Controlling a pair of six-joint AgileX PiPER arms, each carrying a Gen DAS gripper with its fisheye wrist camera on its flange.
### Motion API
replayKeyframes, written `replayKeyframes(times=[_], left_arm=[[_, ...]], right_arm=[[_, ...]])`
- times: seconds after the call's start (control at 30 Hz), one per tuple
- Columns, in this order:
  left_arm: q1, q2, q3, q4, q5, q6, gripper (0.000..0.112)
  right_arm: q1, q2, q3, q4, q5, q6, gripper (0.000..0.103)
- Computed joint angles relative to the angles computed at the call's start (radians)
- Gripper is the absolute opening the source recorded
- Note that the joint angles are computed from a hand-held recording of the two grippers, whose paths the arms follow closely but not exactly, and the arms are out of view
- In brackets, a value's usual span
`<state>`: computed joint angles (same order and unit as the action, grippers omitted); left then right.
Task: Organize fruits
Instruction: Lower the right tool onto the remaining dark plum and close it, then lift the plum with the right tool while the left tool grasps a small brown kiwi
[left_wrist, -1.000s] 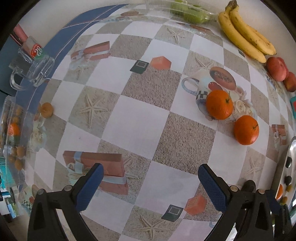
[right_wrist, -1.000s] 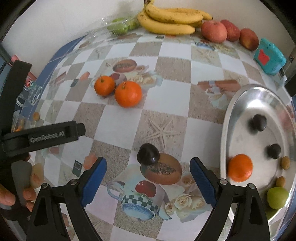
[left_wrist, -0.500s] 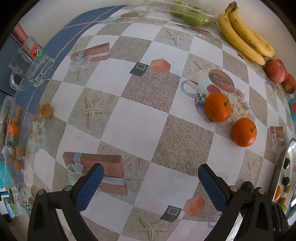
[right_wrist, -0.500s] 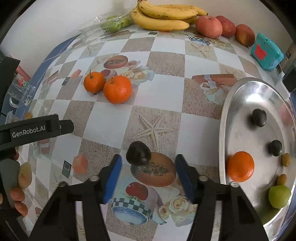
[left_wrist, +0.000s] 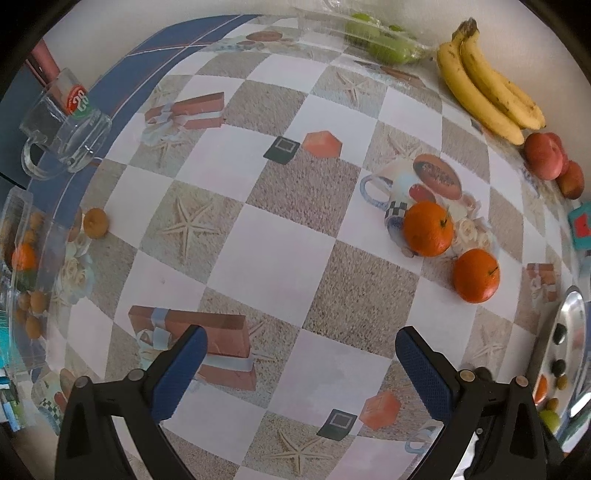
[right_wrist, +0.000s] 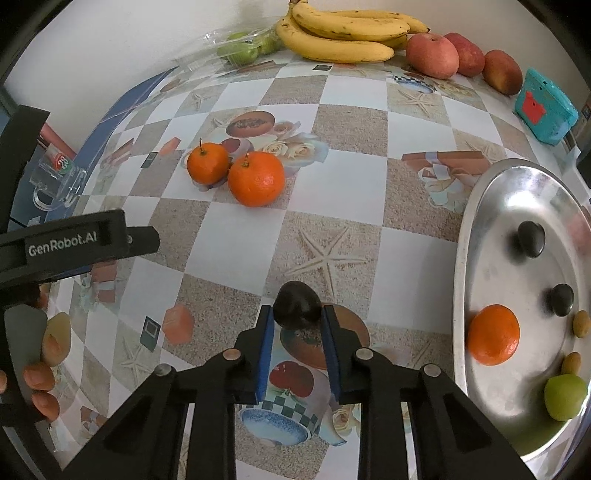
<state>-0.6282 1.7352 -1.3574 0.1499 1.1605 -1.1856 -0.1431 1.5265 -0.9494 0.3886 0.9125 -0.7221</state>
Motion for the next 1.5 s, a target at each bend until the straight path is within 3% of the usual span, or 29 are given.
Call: replayKeyframes(times=[0.37,0.7,0.9,0.97,1.03,1.17,1.23,1.5], left_arm=[[0.075,-0.146,0.108,0.020,-0.065,-0.044,0.102],[0.051,-0.153,0.094,0.085,-0.035,-0.058,0.093],[0.073,-0.177,0.094,0.113,-0.040,0.060,0.089],[0.106,-0.209,0.127,0.105,-0.058,0.105,0.086],[0.152,-0.237,0.164,0.096,-0.069,0.152,0.074],[0.235,-0.268,0.205,0.136,-0.034,0.215,0.070],[0.283,-0.274,0.225,0.155,-0.016,0.246,0.059],[0.381,-0.270,0.302,0.156,-0.053,0.319,0.044]], right_arm=[[-0.024,-0.029,-0.039,0.043,0.053,-0.032,0.026],[-0.058,-0.038,-0.062,0.067,0.088,-0.048,0.026],[-0.064,-0.033,-0.069,0.067,0.092,-0.049,0.026],[-0.063,-0.032,-0.069,0.065,0.089,-0.047,0.026],[-0.065,-0.026,-0.074,0.061,0.089,-0.045,0.026],[-0.057,-0.018,-0.071,0.048,0.079,-0.035,0.026],[-0.051,-0.017,-0.068,0.040,0.071,-0.030,0.026],[-0.027,-0.005,-0.057,0.007,0.041,-0.001,0.026]])
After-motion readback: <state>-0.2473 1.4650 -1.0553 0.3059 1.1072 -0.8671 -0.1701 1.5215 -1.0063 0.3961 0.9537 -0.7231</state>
